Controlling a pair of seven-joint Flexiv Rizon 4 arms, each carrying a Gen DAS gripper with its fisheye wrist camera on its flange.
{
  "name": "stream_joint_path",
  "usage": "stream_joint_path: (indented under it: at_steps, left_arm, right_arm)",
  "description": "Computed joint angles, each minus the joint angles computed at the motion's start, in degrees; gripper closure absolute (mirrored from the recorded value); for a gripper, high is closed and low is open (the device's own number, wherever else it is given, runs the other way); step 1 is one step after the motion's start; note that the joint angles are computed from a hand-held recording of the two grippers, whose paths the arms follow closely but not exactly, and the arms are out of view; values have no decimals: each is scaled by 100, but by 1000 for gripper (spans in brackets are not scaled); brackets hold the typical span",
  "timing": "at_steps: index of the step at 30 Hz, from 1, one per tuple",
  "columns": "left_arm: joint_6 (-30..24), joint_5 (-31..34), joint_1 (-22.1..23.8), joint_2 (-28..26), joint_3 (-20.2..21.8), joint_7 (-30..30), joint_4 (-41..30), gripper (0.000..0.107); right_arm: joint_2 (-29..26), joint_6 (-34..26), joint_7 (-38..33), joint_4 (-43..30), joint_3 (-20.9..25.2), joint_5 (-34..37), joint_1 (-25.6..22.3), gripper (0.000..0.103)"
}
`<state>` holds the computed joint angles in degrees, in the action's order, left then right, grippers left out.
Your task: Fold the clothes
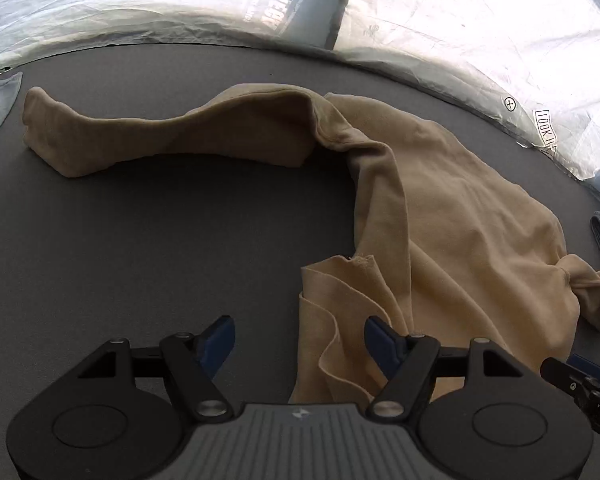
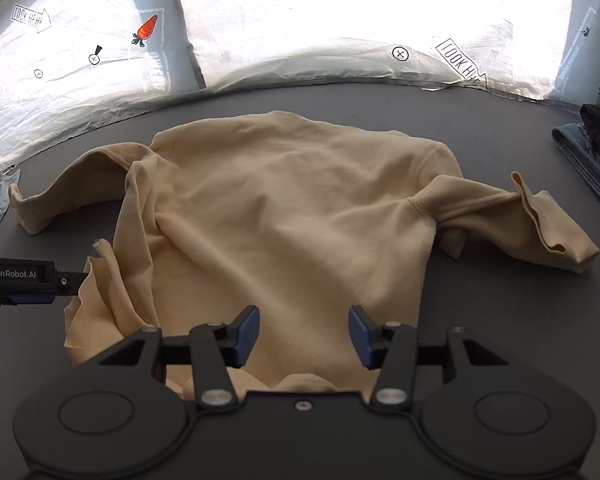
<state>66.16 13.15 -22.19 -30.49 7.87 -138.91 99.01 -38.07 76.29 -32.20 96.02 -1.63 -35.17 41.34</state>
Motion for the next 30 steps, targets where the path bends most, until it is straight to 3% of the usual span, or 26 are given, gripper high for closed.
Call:
stream_joint_path:
  at_steps: [3,6,11,14,18,24,30]
  left_arm:
    - [-281,6,-44,-103,-20,81,-143,35]
    - [-306,-9,-17,-74,-43,17,-50,43]
    - [-51,8,-23,141,-47,-113,336,88]
    - [-72,250,-179,336,59,-259,545,97]
    - [-28,403,-219,630,28,-535,960,104]
    - [43,522,-182,1009,-190,-704,1545,106]
    - [36,366,-78,1402,-466,-710,2093,107]
  right_arm:
    - [61,-326,70,-4,162,199,-46,53]
    - [119,-567,180,24,524,656,-246,51]
    - [183,-714,299,171,990,1369,-484,53]
    - [231,-678,488,322,1083,1696,-513,65]
    - [450,-336,1152,792,755,1629,-247,83]
    - [815,125,2159,1540,332,1274,77,89]
    - [1144,414,2917,2162,221,956,208,95]
